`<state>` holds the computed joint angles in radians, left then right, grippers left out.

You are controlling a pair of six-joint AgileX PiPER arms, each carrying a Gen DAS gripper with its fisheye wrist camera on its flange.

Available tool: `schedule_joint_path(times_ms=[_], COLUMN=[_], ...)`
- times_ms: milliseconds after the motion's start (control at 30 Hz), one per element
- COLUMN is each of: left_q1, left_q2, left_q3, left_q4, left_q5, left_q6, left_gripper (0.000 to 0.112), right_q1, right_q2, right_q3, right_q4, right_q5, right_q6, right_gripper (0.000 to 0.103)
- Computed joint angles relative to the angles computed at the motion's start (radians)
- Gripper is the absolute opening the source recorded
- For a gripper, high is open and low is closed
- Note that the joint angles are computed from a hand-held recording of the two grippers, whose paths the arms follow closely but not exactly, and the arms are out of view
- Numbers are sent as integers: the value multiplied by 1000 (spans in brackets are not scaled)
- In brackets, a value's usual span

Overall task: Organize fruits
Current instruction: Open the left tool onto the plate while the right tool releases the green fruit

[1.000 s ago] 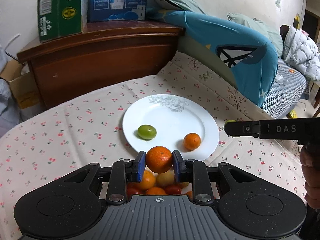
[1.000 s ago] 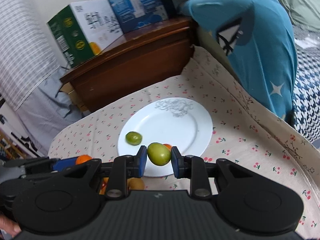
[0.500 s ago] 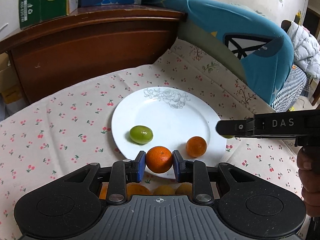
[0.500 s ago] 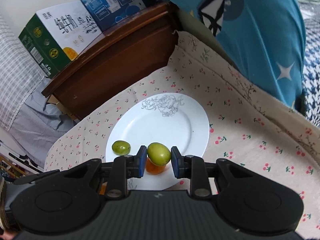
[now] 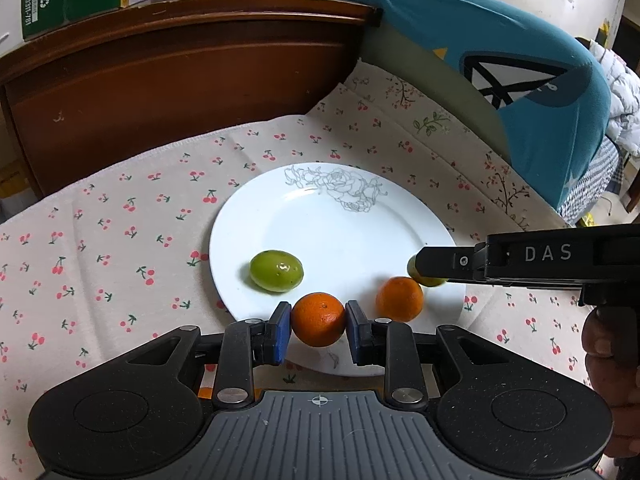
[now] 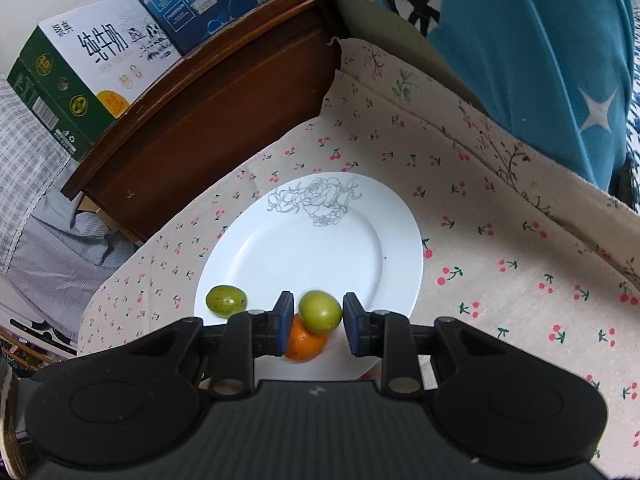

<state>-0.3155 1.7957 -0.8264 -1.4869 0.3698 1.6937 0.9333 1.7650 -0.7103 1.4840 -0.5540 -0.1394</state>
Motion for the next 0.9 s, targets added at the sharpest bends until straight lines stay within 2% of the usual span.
schedule_joint_path(times_ms=[100,167,267,300,333,400,633,900], left_q1=[1,0,-5,-12,-16,-8,31,117], left_q2=[-4,-15,-40,-52,-63,-88,-150,-228], left_q3=[-4,-5,1,4,8,20,29,80], left_q4=[-5,9,0,9,8,-17,156,244], left_q5=[4,0,-19,-42,-59,-62,-70,-43], left_q6=[-5,-33,-23,-39,-42,-12,-201,-305], left_gripper=[29,34,51,62,68,69,72,72], right_q1=[-3,1,8,13,19,26,77,137], right_q2=[0,-2,-6,-7,-8,-13,-28,-56], right_q3=[4,1,-4,-7,-11,-14,-34,-30], right_q4=[-18,-3,14,23,39,57,152,238], right_q5=[-5,-19,-33,-42,-51,-60,-107,-155], right_q6=[24,5,-28,-44,-66,-93,-220,-264], right_gripper=[28,28,29,29,29,30,34,34])
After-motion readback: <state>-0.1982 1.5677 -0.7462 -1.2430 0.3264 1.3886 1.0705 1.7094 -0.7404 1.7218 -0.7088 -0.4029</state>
